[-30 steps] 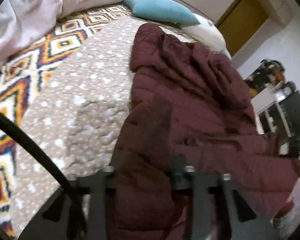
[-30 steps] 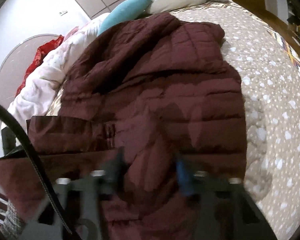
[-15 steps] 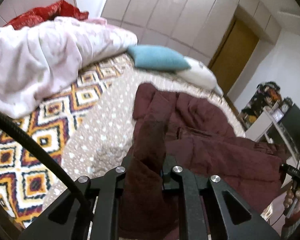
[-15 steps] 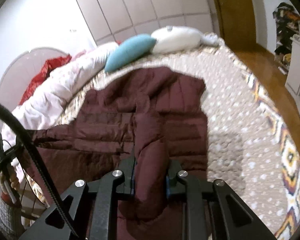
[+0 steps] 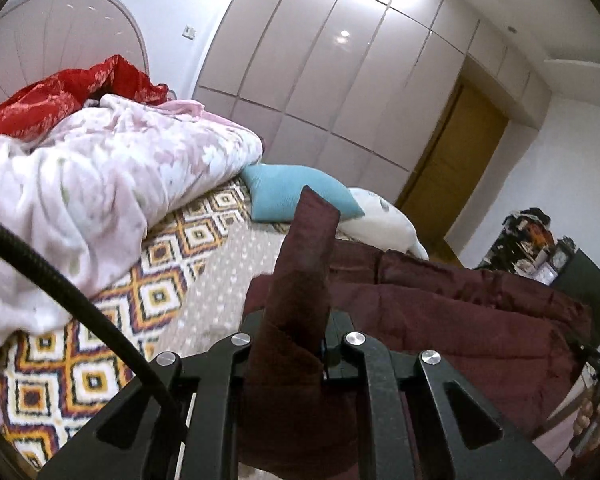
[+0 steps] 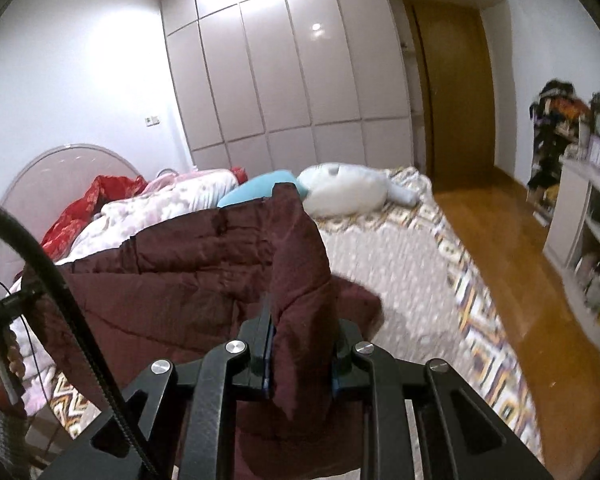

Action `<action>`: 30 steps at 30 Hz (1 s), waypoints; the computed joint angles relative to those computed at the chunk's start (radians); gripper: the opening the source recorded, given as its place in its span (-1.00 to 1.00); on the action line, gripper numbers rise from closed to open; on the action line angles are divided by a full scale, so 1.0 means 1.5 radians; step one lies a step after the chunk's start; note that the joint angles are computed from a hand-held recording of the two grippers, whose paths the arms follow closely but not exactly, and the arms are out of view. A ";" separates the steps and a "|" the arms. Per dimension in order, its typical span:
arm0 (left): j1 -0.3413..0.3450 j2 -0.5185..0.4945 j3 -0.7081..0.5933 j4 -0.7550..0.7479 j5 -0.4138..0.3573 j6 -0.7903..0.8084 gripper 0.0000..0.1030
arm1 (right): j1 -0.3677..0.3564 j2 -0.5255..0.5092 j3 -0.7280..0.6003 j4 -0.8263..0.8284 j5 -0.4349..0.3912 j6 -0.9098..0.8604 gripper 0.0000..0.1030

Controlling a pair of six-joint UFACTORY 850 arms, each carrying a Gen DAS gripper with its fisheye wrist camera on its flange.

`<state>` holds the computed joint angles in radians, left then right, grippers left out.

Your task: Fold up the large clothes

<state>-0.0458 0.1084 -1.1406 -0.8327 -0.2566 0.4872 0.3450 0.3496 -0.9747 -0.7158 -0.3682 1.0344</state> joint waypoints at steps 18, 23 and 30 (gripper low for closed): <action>-0.060 -0.422 -0.437 0.599 -0.073 -0.563 -0.73 | -0.102 -0.343 -0.272 0.004 -0.014 -0.032 -0.60; -0.074 -0.564 -0.563 0.689 -0.129 -0.634 -0.72 | -0.133 -0.453 -0.321 0.098 0.006 -0.099 -0.60; -0.069 -0.714 -0.694 0.718 -0.188 -0.656 -0.53 | -0.181 -0.570 -0.343 0.250 0.039 -0.178 -0.58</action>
<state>-0.1496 -0.9630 -2.1823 0.2447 -0.5388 -0.4967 0.0730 -0.5061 -1.4887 -0.3414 -0.3095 0.7672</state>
